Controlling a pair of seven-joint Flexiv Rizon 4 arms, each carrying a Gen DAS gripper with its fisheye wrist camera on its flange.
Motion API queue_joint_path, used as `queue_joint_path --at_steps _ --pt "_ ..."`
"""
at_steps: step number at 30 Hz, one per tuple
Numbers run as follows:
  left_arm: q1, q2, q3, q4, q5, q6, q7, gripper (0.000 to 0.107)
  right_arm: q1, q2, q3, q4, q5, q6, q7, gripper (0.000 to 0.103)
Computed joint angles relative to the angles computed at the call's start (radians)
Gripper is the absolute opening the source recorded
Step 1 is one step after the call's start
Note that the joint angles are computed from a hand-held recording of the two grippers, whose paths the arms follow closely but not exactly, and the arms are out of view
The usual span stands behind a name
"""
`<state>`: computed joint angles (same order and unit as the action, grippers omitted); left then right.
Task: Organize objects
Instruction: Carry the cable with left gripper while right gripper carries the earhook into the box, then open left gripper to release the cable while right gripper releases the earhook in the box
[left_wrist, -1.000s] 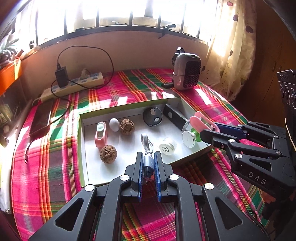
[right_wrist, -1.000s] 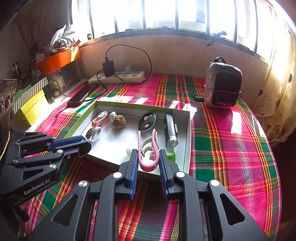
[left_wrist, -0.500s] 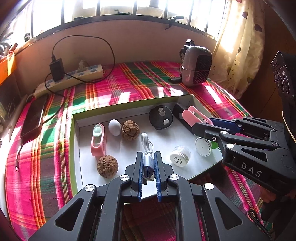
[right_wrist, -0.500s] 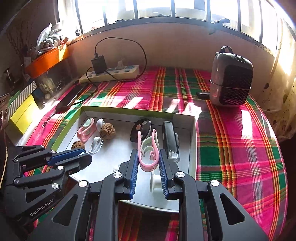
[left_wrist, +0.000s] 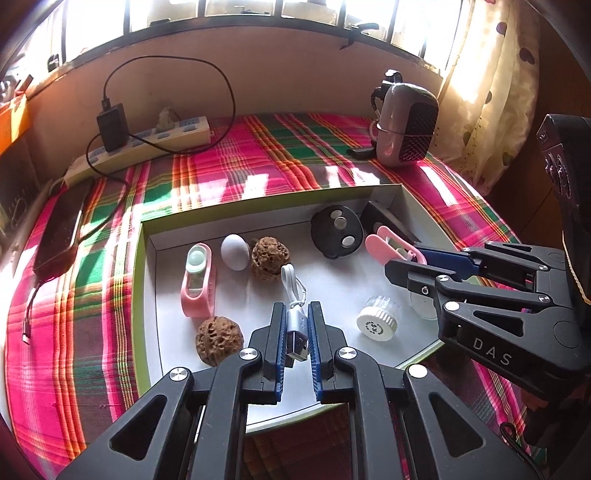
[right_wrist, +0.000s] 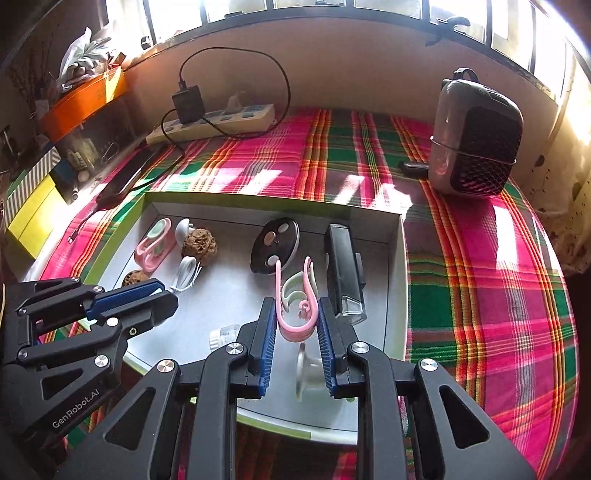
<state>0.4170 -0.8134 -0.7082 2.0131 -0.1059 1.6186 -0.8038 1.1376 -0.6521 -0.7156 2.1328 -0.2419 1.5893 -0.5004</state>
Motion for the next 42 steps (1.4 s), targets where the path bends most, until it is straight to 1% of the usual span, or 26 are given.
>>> queue_joint_path --at_steps 10,21,34,42 --pt "-0.028 0.000 0.029 -0.015 -0.013 -0.014 -0.001 0.010 -0.061 0.006 0.062 -0.019 -0.031 -0.019 0.011 0.023" --pt "-0.044 -0.001 0.044 -0.020 -0.031 -0.019 0.007 0.010 -0.077 0.007 0.075 -0.024 -0.066 -0.024 0.039 0.023" --pt "-0.045 0.000 0.044 -0.020 -0.040 -0.024 0.012 0.010 -0.117 0.013 0.114 -0.032 -0.104 -0.036 0.069 0.023" --pt "-0.050 0.005 0.051 -0.021 -0.052 -0.032 0.010 0.011 -0.115 0.012 0.107 -0.026 -0.119 -0.029 0.090 0.023"
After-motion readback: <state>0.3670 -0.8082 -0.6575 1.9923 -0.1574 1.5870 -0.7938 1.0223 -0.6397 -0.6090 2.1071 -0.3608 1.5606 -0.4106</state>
